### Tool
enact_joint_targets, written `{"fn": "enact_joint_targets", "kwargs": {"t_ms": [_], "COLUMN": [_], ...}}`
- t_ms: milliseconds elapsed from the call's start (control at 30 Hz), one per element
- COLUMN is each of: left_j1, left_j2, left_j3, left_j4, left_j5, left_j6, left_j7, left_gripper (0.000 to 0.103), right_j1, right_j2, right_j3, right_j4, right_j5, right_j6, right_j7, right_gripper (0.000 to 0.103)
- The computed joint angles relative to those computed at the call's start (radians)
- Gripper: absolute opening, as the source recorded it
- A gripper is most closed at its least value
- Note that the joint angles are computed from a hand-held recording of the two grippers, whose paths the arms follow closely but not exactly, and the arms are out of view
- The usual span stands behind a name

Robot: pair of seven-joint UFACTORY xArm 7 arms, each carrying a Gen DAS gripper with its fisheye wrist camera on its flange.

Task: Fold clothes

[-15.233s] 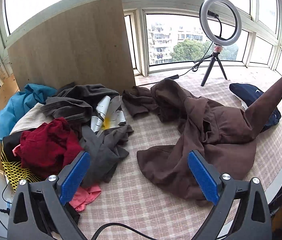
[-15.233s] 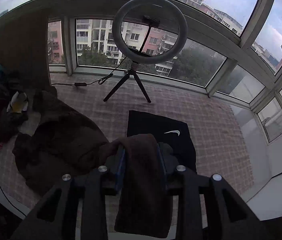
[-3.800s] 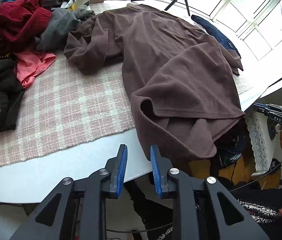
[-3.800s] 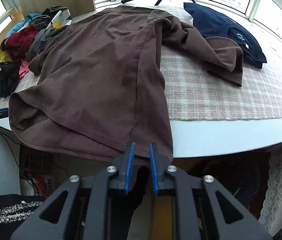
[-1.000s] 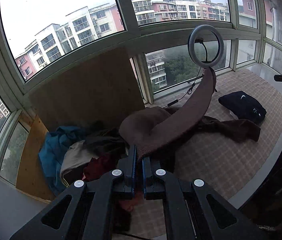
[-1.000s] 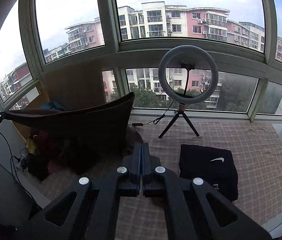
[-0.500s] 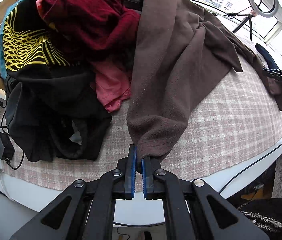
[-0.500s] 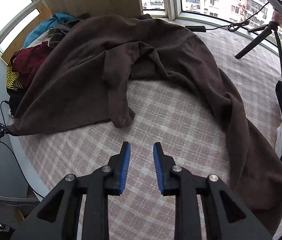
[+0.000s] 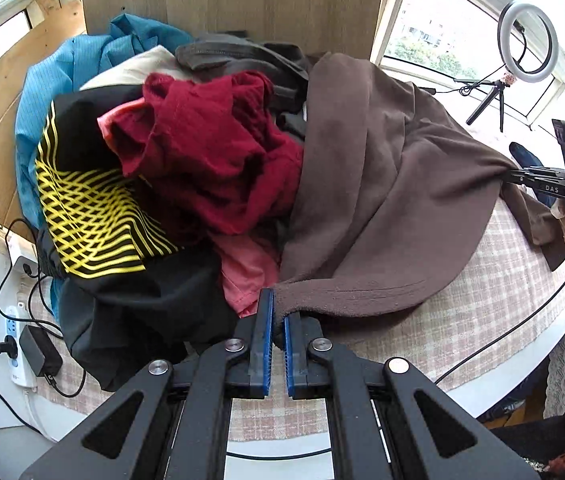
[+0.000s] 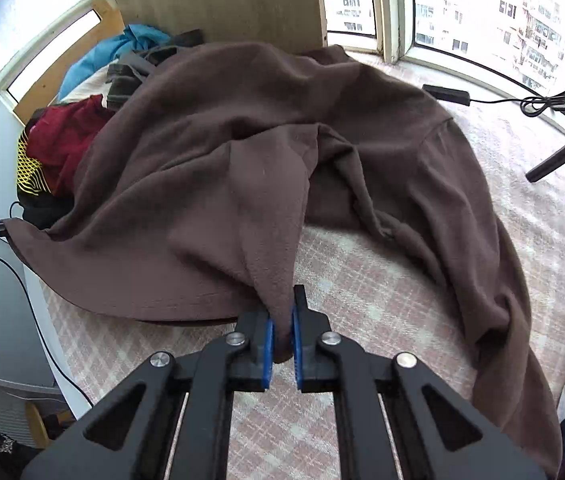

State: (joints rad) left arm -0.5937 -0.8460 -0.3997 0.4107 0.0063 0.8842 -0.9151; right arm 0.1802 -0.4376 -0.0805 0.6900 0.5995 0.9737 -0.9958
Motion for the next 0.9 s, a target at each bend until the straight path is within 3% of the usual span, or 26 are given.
{"fn": "enact_joint_targets", "kwargs": {"t_ms": [167, 300, 433, 533, 600, 667, 733, 800, 900], "left_j1": [-0.029, -0.058, -0.12, -0.183, -0.209, -0.2, -0.186, -0.12, 0.041], "left_j2": [-0.139, -0.12, -0.093, -0.046, 0.028, 0.117, 0.199, 0.296, 0.402], "left_j3": [-0.045, -0.154, -0.257, -0.28, -0.254, -0.202, -0.096, 0.011, 0.082], "left_j4": [0.094, 0.171, 0.218, 0.18, 0.132, 0.095, 0.062, 0.116, 0.334], "left_j5": [-0.002, -0.065, -0.14, -0.203, -0.22, -0.194, -0.17, -0.117, 0.012], "left_j6": [0.029, 0.021, 0.086, 0.022, -0.077, -0.171, -0.309, -0.36, -0.328], "left_j7": [-0.028, -0.122, -0.272, -0.352, -0.349, -0.303, -0.215, -0.108, 0.0], "left_gripper": [0.004, 0.004, 0.004, 0.004, 0.004, 0.004, 0.004, 0.004, 0.004], "right_j1": [-0.157, -0.296, -0.405, -0.49, -0.52, -0.528, -0.496, -0.442, -0.348], "right_j2": [-0.225, -0.399, -0.426, -0.379, -0.325, -0.286, -0.217, -0.118, -0.014], "right_j3": [-0.264, -0.418, -0.568, -0.609, -0.589, -0.526, -0.439, -0.35, -0.221], "right_j4": [0.168, 0.194, 0.21, 0.154, 0.091, 0.027, 0.02, 0.065, 0.237], "right_j5": [-0.035, -0.158, -0.296, -0.364, -0.351, -0.31, -0.197, -0.059, 0.124], "right_j6": [0.427, 0.676, 0.884, 0.883, 0.807, 0.689, 0.583, 0.487, 0.36], "right_j7": [-0.026, -0.065, -0.079, -0.095, -0.091, -0.091, -0.047, 0.01, 0.119], "right_gripper": [0.007, 0.007, 0.007, 0.007, 0.007, 0.007, 0.007, 0.007, 0.007]}}
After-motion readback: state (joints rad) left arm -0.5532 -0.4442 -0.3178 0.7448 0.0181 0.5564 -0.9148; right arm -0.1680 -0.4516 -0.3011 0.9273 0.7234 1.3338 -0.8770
